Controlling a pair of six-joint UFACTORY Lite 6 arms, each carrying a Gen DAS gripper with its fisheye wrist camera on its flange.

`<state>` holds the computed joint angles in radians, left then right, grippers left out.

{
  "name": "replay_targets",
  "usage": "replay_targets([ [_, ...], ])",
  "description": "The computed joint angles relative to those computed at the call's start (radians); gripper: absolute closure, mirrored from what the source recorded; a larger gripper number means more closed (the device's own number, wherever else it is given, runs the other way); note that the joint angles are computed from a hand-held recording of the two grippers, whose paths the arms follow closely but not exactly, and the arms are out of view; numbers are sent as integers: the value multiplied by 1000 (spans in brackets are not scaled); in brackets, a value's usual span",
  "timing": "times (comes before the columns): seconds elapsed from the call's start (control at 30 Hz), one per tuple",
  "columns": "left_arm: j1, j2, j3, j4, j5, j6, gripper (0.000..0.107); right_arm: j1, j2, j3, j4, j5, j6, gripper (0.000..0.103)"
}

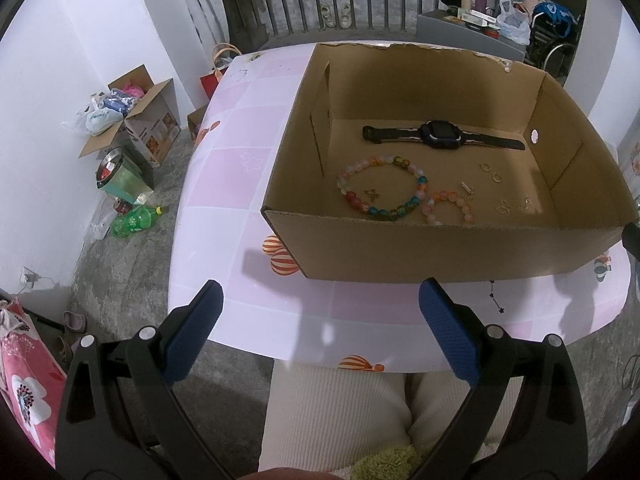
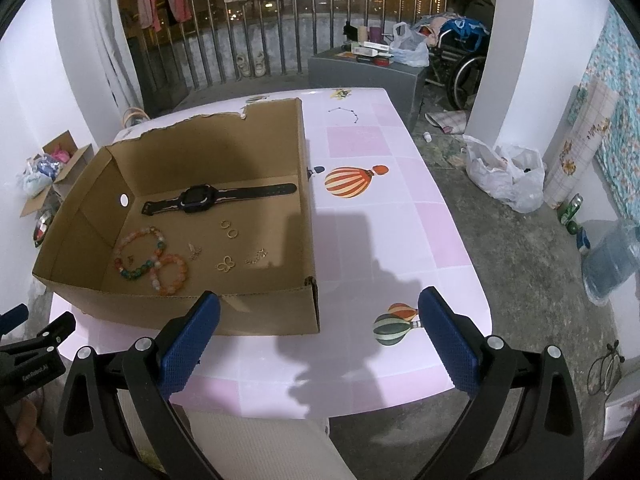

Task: Organize jewelry

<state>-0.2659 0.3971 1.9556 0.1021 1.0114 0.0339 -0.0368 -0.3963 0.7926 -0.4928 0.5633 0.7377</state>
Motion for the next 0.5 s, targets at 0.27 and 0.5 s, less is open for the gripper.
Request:
replay_targets([
  [0.27,-1,3,13,4,6,-2,12,13,-2,-1,-12,3,18,7],
  [0.5,-8,2,13,9,7,-11,12,13,-2,-1,-10,3,14,7],
])
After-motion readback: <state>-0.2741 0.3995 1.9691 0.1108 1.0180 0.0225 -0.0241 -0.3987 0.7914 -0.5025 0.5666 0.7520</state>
